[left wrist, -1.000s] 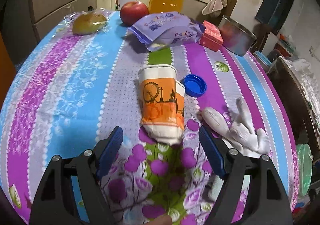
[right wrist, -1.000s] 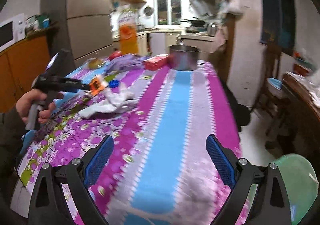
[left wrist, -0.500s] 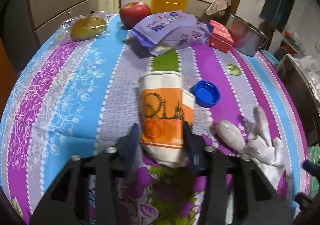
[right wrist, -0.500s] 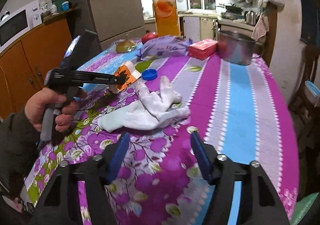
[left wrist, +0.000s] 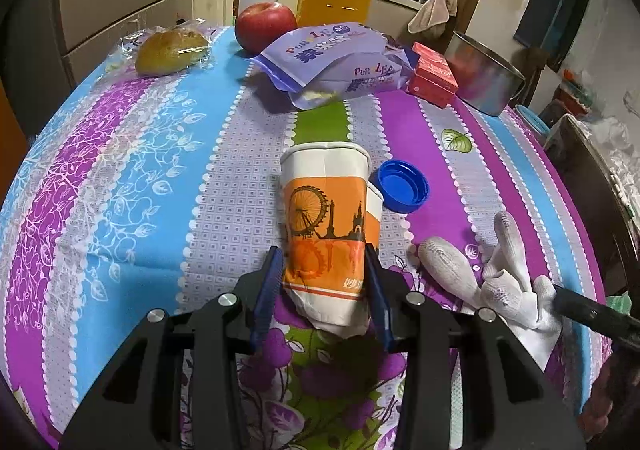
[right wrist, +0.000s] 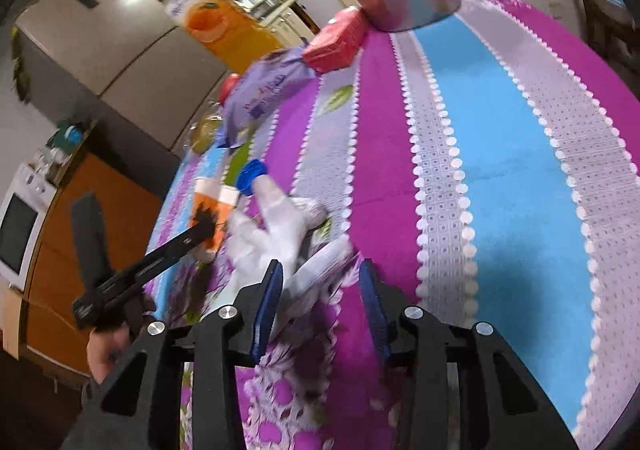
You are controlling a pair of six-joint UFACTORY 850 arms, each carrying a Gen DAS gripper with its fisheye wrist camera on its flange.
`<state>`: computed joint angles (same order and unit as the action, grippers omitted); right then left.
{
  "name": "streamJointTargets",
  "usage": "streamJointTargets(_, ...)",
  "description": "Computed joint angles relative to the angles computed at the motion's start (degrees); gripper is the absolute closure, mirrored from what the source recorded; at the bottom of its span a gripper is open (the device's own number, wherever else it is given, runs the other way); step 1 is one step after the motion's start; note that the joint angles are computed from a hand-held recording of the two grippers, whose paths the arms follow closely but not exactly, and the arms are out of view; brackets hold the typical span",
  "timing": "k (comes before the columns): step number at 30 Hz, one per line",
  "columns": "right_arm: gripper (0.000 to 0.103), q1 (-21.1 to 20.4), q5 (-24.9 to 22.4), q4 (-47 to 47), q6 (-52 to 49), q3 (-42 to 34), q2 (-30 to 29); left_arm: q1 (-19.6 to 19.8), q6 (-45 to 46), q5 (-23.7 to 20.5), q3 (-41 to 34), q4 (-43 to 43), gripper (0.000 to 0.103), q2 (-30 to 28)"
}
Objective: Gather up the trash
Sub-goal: 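Grasp the orange-printed paper cup with the left tool while the right tool grasps the white gloves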
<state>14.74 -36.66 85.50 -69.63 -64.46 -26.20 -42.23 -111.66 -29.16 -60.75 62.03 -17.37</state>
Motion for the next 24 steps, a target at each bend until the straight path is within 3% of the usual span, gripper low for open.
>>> streamJointTargets(4,0.076,0.0,-0.6,-0.5,0.3,-0.6,-0.7,-0.1,0.3,-0.5,-0.4,0.0,0.065,-0.3)
streamJointTargets(6,0.097,0.1,-1.4,0.9,-2.0,-0.1,-0.3,-0.4,0.0,-0.9,-0.5,0.4,0.067,-0.4)
streamJointTargets(15,0.099,1.5,2.6,17.2,-24.8,7.6,12.5,-3.1,-3.3,-6.1,-0.5,4.7,0.069,1.6)
streamJointTargets(24,0.099,1.5,5.9,22.3,-34.7,12.4,24.6,-8.4,-5.8,-11.8,0.7,10.2,0.069,7.8)
